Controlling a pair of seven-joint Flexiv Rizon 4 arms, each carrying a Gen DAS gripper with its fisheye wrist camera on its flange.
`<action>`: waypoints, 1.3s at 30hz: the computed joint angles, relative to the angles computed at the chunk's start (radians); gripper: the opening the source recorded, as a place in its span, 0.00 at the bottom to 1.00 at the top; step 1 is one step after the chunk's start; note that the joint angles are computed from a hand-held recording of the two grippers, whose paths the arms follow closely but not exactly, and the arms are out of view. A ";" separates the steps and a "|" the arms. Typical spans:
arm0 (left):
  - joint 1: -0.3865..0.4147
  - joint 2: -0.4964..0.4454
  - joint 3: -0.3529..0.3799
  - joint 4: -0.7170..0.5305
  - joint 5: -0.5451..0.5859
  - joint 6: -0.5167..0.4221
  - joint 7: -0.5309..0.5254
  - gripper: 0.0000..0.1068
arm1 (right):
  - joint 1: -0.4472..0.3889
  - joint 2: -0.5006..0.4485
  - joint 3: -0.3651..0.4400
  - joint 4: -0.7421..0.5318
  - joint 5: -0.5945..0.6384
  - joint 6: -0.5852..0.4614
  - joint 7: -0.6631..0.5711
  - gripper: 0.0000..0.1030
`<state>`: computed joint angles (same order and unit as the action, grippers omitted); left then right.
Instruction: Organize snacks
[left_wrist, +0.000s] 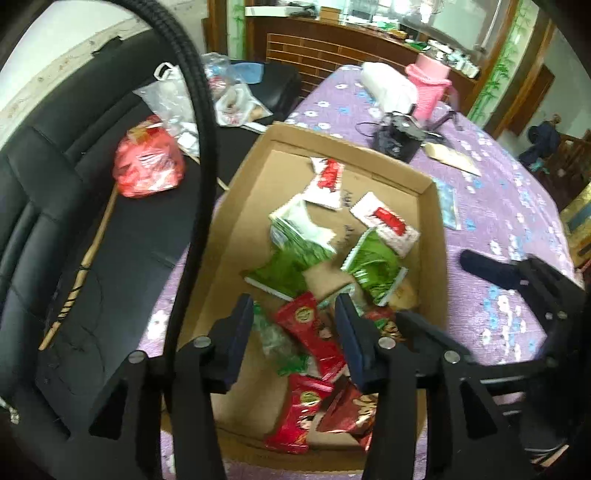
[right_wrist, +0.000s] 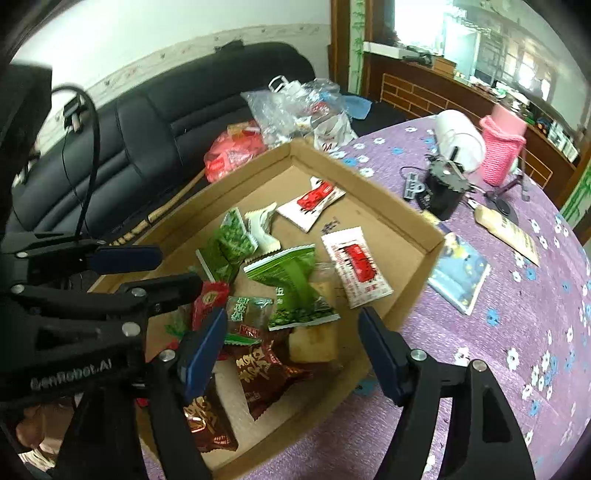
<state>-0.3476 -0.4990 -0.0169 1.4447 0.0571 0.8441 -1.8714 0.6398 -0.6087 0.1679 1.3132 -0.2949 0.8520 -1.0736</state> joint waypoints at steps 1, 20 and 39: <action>-0.002 0.000 0.003 0.002 0.002 0.006 -0.009 0.45 | -0.001 0.011 -0.002 0.013 -0.001 0.006 0.006 0.77; -0.061 0.062 0.016 0.131 0.110 0.283 -0.082 0.74 | -0.051 0.249 0.007 0.395 -0.086 0.165 0.225 0.78; -0.152 0.072 0.076 0.036 0.334 0.051 -0.379 0.74 | -0.096 0.334 0.058 0.509 -0.056 0.165 0.230 0.78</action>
<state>-0.5001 -0.4266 0.0591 1.4810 0.3915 0.8953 -2.2507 0.5438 -0.2749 0.2261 1.8224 -0.3509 1.0170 -0.8432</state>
